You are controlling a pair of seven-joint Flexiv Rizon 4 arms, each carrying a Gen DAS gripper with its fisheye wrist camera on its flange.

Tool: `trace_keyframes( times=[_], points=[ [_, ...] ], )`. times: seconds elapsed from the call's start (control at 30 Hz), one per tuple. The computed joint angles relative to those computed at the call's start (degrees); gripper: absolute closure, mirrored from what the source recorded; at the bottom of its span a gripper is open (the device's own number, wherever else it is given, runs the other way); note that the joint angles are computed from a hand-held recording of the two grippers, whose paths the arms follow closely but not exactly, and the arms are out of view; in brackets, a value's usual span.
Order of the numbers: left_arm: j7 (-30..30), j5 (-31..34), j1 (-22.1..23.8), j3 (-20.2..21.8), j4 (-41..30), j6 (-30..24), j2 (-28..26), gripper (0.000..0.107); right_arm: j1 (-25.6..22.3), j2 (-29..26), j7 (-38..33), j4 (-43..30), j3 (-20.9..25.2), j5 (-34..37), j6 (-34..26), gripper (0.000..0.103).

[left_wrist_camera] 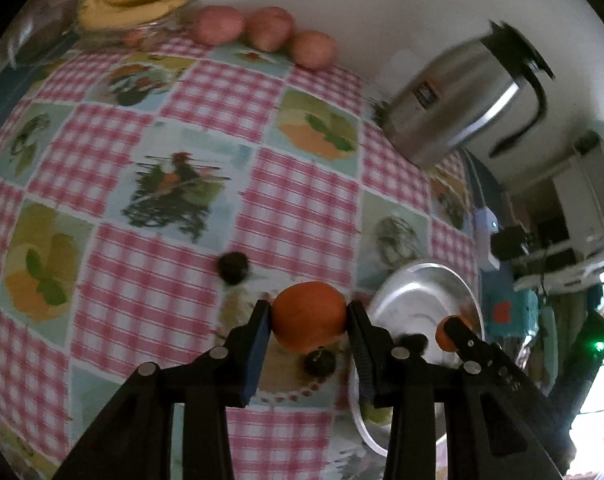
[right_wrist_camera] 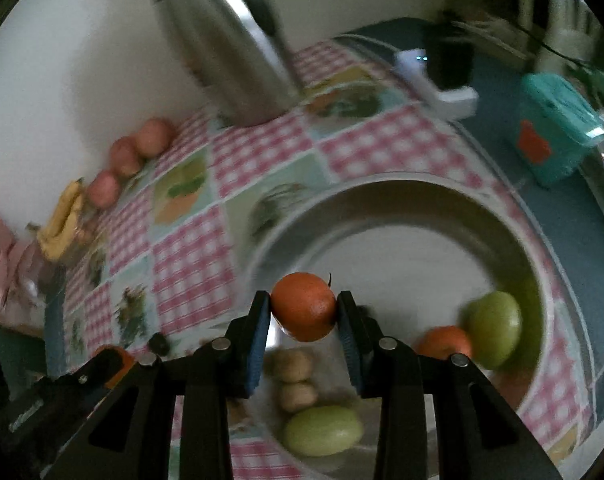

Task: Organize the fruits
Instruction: 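Carry both held oranges over the steel plate, then open both tools to drop the oranges into the steel plate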

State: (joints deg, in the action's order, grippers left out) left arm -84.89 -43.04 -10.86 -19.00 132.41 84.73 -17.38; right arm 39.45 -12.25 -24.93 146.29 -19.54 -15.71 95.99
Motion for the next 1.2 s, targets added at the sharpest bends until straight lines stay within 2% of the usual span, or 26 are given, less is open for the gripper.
trace_keyframes(
  times=[0.2,0.37,0.5,0.67,0.73,0.97,1.1,1.2],
  points=[
    [0.10,4.16,-2.48,-0.59,-2.16,0.67,-2.11,0.066,5.89,1.24,1.59,3.58,-10.00,0.18,-0.10,0.068],
    [0.48,8.22,-2.57,-2.95,-3.94,1.06,-5.23,0.066,0.74,0.85,1.06,3.77,-5.50,2.61,-0.25,0.068],
    [-0.58,12.32,-3.50,-2.48,-5.57,0.14,-7.53,0.066,-1.22,0.57,1.50,3.77,-3.83,2.72,-0.72,0.067],
    [-2.76,16.43,-4.74,-0.85,-6.80,-0.66,-8.78,0.066,-9.39,-1.01,0.81,2.03,5.18,3.54,-2.01,0.067],
    [-3.41,17.47,-4.80,-0.63,-6.98,-0.67,-8.93,0.065,-10.95,-1.38,1.00,1.91,6.76,3.47,-2.09,0.067],
    [-4.63,18.23,-3.18,-1.81,-7.04,-1.62,-9.03,0.063,-10.86,-1.39,2.38,1.91,6.42,2.36,-2.44,0.067],
    [-4.54,18.42,-2.85,-2.16,-6.83,-1.02,-8.74,0.056,-7.19,-0.89,4.64,2.79,1.69,-0.19,-2.64,0.067],
    [-4.10,18.32,-2.18,-2.99,-6.63,-0.52,-8.52,0.054,-6.41,-0.63,5.42,3.04,0.45,-1.43,-2.89,0.066]
  ],
)
